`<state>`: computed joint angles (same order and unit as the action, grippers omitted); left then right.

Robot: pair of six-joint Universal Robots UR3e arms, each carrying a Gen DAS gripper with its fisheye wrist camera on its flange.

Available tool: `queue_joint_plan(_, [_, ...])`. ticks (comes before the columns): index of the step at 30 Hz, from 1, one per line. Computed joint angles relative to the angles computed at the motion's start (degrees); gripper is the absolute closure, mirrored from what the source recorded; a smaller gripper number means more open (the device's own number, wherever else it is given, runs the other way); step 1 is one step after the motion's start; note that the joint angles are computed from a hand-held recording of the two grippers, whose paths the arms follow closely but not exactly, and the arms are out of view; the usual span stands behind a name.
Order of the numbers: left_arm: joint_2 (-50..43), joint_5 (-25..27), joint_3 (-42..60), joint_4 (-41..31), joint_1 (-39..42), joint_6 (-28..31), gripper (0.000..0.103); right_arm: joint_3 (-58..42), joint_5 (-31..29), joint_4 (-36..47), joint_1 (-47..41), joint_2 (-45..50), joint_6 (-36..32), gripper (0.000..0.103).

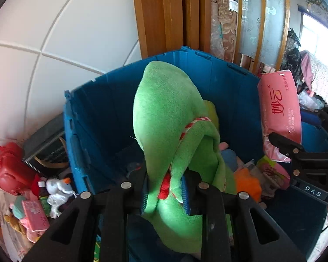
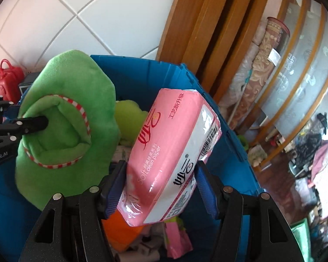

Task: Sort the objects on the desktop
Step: 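Carry the green bib and pink tissue packet over the blue bin, then open both tools to drop the bib and tissue packet into the bin, then move both empty tools back to the pile on the table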

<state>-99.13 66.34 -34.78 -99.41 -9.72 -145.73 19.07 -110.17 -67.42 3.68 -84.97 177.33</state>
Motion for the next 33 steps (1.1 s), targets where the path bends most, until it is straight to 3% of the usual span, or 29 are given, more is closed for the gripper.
queue_joint_plan(3, [1.2,0.8,-2.2,1.2,-0.7,-0.8,0.079,-0.1,0.7,-1.8,-1.5,1.4,-2.1,0.041])
queue_joint_plan(7, [-1.0,1.6,1.0,-0.1,-0.8,-1.4,0.072,3.8,-6.1,-6.8,3.2,1.4,-1.4,0.039])
queue_joint_plan(12, [-0.3,1.7,-0.5,1.5,-0.4,-1.7,0.045,7.8,-8.6,-11.0,4.9,0.2,-0.9,0.037])
queue_joint_plan(15, [1.3,1.4,-3.3,3.7,-0.1,-1.9,0.043,10.5,-14.4,-15.2,8.0,0.2,-0.5,0.007])
queue_joint_plan(16, [1.8,0.8,-4.2,4.3,0.4,-1.8,0.042,10.6,-14.5,-15.5,8.1,0.2,-0.5,0.000])
queue_joint_plan(17, [2.6,0.3,-5.7,5.7,0.9,-2.0,0.042,10.2,-14.3,-15.6,7.9,0.3,-0.8,0.000])
queue_joint_plan(21, [6.1,-2.9,-10.9,9.4,3.1,-1.8,0.031,7.7,-15.5,-14.4,8.8,1.2,-0.5,0.000])
queue_joint_plan(26, [10.9,-7.0,-15.3,9.6,6.9,0.4,0.030,4.5,-16.8,-11.6,10.9,1.6,1.2,0.000])
queue_joint_plan(31, [19.6,-18.3,-21.6,6.6,17.9,6.6,0.030,-2.9,-22.2,-6.1,18.1,4.8,5.5,0.000])
queue_joint_plan(33, [23.4,-23.4,-23.4,3.2,24.1,10.3,0.030,-12.9,-26.1,-0.3,22.7,9.9,8.3,0.000])
